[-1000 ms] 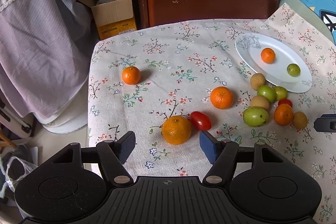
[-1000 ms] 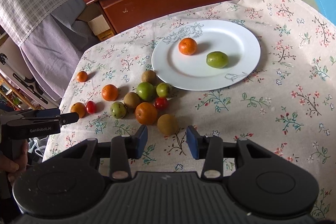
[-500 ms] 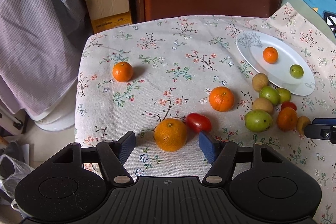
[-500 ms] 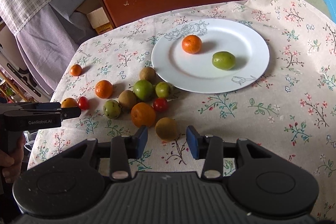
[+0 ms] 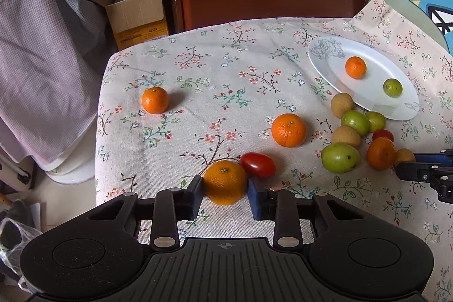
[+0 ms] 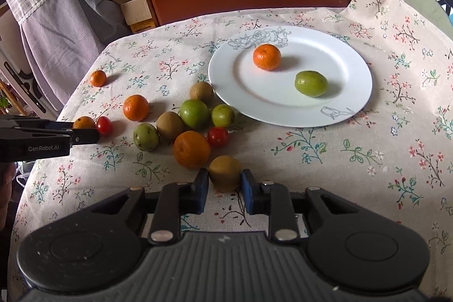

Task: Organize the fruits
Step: 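Grasp the large orange with the left gripper while the right grasps a brown fruit, then carry both fruits onto the plate and open both grippers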

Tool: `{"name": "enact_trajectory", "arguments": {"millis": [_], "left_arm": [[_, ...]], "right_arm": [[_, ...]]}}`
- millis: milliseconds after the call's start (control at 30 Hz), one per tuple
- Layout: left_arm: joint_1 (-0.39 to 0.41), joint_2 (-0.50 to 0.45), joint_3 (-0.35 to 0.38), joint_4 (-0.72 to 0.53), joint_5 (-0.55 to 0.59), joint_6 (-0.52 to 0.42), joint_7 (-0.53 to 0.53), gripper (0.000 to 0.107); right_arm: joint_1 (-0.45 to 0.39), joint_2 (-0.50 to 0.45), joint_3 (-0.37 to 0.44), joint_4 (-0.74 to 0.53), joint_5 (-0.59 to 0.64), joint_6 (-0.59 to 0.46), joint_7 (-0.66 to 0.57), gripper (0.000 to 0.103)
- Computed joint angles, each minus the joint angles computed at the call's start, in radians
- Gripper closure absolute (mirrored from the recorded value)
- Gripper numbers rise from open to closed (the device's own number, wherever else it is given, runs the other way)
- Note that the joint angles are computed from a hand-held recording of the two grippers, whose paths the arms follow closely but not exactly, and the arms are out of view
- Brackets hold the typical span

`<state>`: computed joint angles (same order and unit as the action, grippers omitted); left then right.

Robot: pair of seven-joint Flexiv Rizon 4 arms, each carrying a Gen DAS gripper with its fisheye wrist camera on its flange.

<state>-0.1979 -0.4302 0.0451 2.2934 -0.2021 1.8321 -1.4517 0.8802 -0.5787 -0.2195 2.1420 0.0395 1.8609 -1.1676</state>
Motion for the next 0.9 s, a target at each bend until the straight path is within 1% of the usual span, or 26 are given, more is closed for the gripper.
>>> {"name": "enact_trajectory", "arguments": {"millis": [133,200,333,400,467,500,600,733,900], "left_arm": [[0.013,0.009,-0.016,0.004,0.011,-0.008,0.003,0.076],[0.004,0.012,-0.01,0.006,0.014,-0.005,0.004,0.076],[0.008,0.025,-0.022,0.011,0.019,0.005,-0.001,0.076],[0.029,0.032,-0.046,0.017,0.028,0.017,-0.008,0.076],[0.087,0.04,-0.104,0.027,0.058,0.041,-0.023,0.076],[0.103,0.042,-0.12,0.03,0.071,0.05,-0.029,0.076],[0.111,0.047,-0.134,0.03,0.091,0.07,-0.043,0.076],[0.139,0.048,-0.169,0.024,0.127,0.087,-0.064,0.076],[0.151,0.045,-0.195,0.006,0.159,0.098,-0.084,0.076]], "right_arm": [[0.018,-0.001,-0.019,0.002,0.012,0.005,0.001,0.078],[0.022,0.0,-0.024,0.002,0.022,0.009,0.006,0.078],[-0.026,0.009,0.026,0.001,0.024,0.033,0.011,0.078],[-0.046,0.012,0.049,0.002,0.024,0.047,0.007,0.078],[-0.063,0.014,0.07,0.0,0.024,0.057,0.001,0.078],[-0.067,0.015,0.076,0.0,0.026,0.06,-0.002,0.078],[-0.067,0.014,0.077,-0.003,0.04,0.064,-0.005,0.078],[-0.088,0.016,0.098,-0.005,0.048,0.067,0.001,0.078],[-0.108,0.02,0.117,-0.006,0.046,0.08,-0.002,0.078]]}}
